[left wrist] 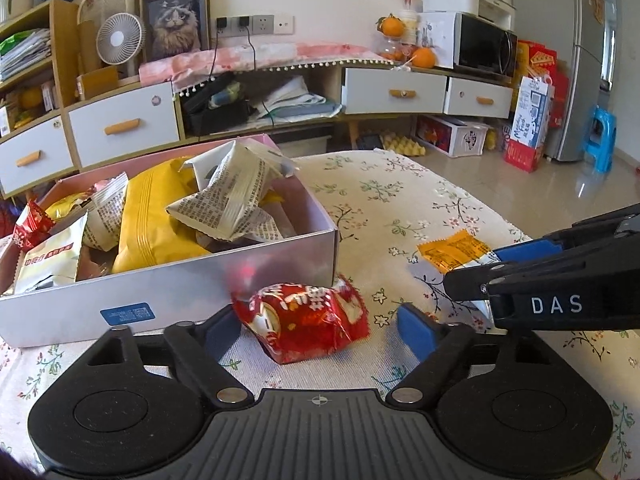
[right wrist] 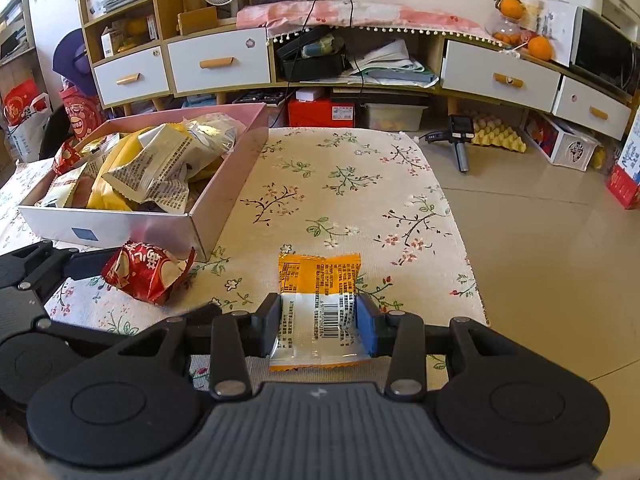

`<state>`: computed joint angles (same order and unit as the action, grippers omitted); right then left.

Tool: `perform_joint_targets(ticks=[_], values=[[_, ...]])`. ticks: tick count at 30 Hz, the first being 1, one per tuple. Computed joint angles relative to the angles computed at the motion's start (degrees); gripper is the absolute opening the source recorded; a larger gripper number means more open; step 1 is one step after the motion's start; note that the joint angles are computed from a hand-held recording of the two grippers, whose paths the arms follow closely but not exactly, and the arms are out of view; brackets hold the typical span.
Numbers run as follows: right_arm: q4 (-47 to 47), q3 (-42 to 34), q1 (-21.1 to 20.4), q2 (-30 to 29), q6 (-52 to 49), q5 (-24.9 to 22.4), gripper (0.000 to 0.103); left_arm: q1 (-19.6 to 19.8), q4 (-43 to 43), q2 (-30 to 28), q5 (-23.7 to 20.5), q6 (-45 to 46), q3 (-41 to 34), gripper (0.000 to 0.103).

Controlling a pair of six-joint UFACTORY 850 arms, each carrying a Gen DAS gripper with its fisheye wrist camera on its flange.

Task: Organize snacks
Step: 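Grasp the red packet with the left tool while the right tool grasps the orange packet, then carry the red and orange packets into the box and open both tools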

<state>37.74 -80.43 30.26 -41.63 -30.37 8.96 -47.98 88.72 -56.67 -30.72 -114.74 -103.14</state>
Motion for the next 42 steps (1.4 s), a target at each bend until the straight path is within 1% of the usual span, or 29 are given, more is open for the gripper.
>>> perform_joint_targets(ticks=[1, 6, 8, 10, 14, 19, 27, 33, 37, 42], values=[[-1.0, -0.1, -0.1, -0.1, 1.3, -0.1, 0.037, 0.0, 0.1, -0.1, 0.1, -0.1, -0.1, 0.074], [-6.4, 0.1, -0.3, 0.1, 7.5, -0.2, 0.037, 0.2, 0.3, -0.1, 0.6, -1.4, -0.2, 0.059], [-6.4, 0.2, -0.4, 0.2, 7.4, -0.2, 0.037, 0.2, 0.7, 0.1, 0.6, -2.0, 0.1, 0.057], [-5.3, 0.1, -0.4, 0.1, 6.1, -0.3, 0.037, 0.2, 0.8, 0.3, 0.5, -1.9, 0.3, 0.052], [-4.5, 0.3, -0.3, 0.3, 5.0, -0.2, 0.037, 0.0, -0.1, 0.5, 0.4, -0.3, 0.5, 0.050], [-7.7, 0.6, -0.1, 0.8, 7.9, 0.1, 0.037, -0.1, -0.3, 1.4, 0.4, -0.1, 1.3, 0.049], [-9.3, 1.2, 0.6, 1.7, 8.8, 0.9, 0.037, -0.2, 0.6, 4.9, -0.3, -1.0, 5.5, 0.049], [-6.5, 1.1, 1.4, 2.0, 5.5, 1.1, 0.037, 0.1, 1.5, 9.0, -1.8, -2.3, 10.3, 0.049], [-1.4, 0.7, 2.2, 2.1, -0.3, 1.6, 0.037, 0.4, 2.4, 11.7, -2.4, -2.5, 13.2, 0.049], [1.4, -0.2, 3.1, 2.0, -2.4, 1.5, 0.037, 1.2, 4.5, 15.3, -2.7, -5.0, 17.7, 0.049]])
